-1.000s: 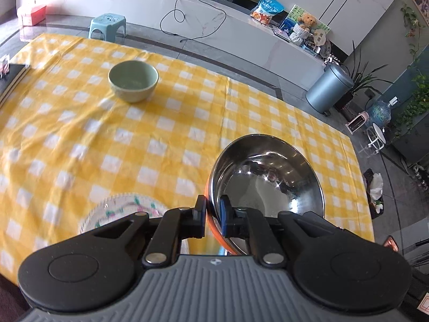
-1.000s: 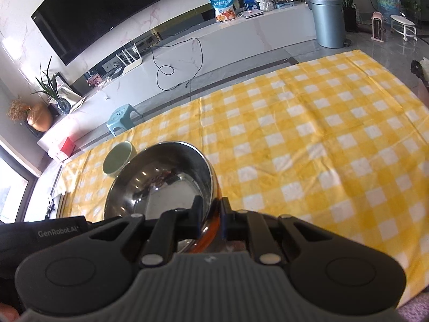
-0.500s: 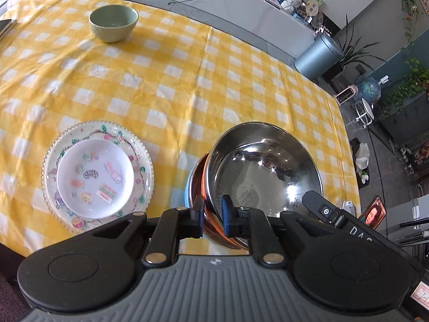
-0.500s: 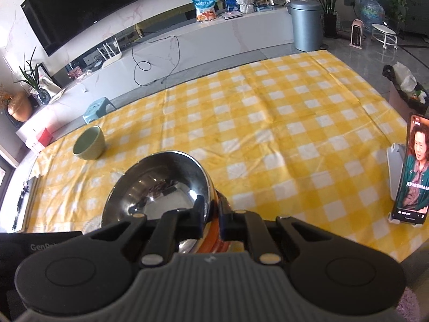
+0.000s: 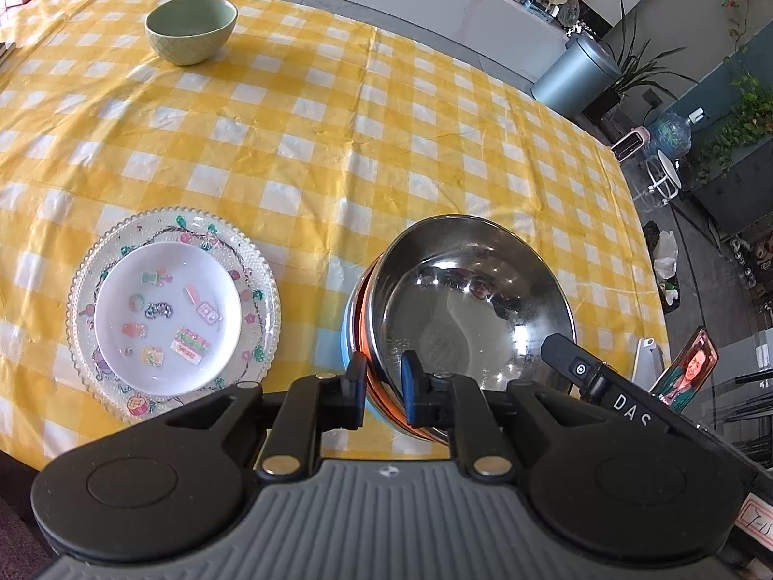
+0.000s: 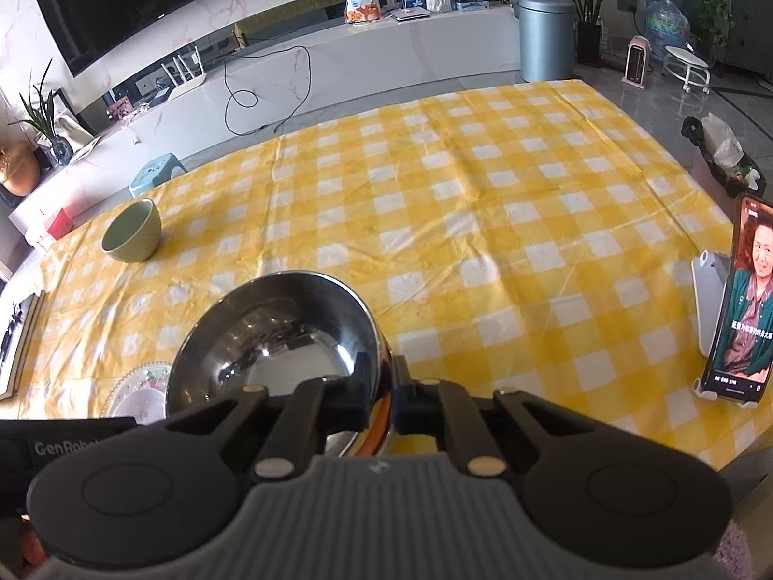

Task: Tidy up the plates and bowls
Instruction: 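Lower the orange bowl with the left tool into the blue bowl, release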

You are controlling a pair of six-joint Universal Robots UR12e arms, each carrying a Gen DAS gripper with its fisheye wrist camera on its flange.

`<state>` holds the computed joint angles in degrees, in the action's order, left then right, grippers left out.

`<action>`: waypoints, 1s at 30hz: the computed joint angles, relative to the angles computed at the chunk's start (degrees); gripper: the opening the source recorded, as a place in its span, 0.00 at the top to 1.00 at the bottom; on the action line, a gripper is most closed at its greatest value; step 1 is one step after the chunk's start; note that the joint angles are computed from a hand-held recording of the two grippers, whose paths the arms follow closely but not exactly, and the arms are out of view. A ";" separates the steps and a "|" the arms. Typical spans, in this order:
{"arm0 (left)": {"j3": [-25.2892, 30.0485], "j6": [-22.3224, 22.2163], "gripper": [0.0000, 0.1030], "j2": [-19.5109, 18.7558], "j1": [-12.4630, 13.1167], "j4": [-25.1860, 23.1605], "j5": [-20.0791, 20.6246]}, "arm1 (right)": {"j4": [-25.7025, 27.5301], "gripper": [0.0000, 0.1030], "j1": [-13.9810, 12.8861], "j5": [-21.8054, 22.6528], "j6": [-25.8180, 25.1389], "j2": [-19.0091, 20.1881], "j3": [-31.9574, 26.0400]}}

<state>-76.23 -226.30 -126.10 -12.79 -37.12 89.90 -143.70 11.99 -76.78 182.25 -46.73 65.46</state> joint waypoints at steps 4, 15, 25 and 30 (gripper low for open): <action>0.20 -0.09 0.84 -0.12 0.17 -0.62 -0.57 | 0.86 0.95 0.26 -0.60 -0.35 0.44 -0.55; -0.29 0.34 0.76 -0.11 0.34 0.23 -1.55 | 0.62 0.95 0.46 -1.76 -1.96 0.78 -0.50; -1.93 -0.68 0.65 0.91 0.70 2.79 -1.70 | -1.54 0.78 0.87 -2.87 -3.89 0.58 -0.23; -3.00 0.20 0.64 1.67 1.02 5.28 -1.20 | -2.65 0.76 1.12 -2.43 -4.81 0.59 -0.64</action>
